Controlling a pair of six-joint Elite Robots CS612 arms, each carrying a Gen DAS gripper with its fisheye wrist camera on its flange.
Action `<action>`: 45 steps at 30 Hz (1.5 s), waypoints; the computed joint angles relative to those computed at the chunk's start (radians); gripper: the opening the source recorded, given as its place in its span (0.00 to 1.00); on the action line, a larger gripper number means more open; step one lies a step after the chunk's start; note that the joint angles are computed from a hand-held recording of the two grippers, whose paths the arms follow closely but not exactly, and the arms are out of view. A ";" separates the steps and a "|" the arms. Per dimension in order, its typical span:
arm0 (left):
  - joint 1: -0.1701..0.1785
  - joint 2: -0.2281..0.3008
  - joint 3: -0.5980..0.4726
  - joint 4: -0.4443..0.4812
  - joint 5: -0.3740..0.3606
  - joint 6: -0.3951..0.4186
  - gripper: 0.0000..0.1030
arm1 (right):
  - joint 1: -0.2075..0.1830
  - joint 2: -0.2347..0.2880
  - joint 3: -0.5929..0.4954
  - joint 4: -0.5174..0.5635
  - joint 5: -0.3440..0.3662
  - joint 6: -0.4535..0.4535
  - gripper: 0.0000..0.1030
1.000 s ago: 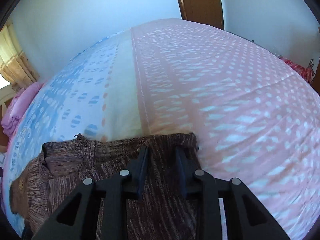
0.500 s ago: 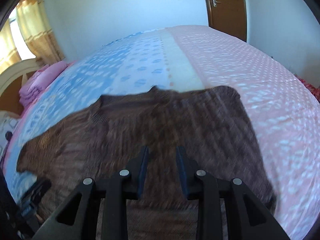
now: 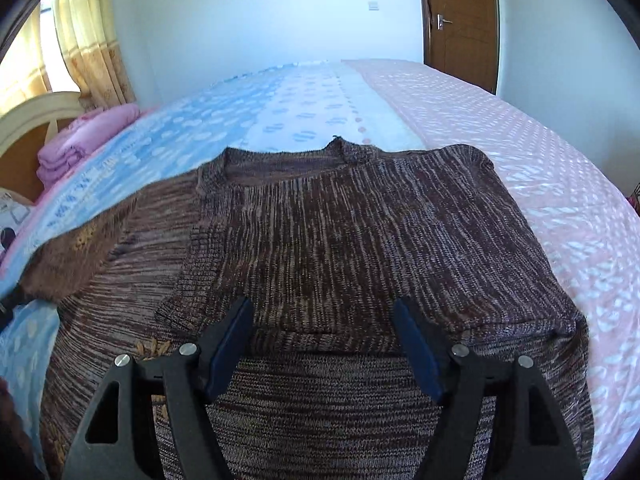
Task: Fold small clothes
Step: 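Release the folded side and lift the right gripper away, then grasp the other sleeve edge of the sweater with the left gripper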
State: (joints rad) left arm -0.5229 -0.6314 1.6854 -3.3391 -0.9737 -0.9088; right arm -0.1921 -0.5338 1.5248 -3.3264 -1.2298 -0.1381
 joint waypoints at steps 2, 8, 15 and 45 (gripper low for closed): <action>0.023 -0.010 0.022 -0.003 0.003 -0.080 1.00 | -0.006 -0.003 0.013 -0.029 0.015 0.014 0.71; 0.079 0.000 0.038 -0.030 -0.085 -0.253 0.98 | -0.018 0.003 0.012 -0.043 0.061 0.053 0.71; 0.112 0.040 -0.017 -0.043 -0.151 -0.290 0.85 | -0.016 0.004 0.017 -0.055 0.062 0.047 0.71; -0.019 0.110 -0.268 -0.090 -0.242 0.414 0.11 | -0.027 0.009 0.009 -0.037 0.105 0.068 0.71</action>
State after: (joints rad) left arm -0.5422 -0.5218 1.4178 -3.4294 -1.2160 -0.4951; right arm -0.2186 -0.5252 1.5339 -3.3634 -1.1249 -0.0702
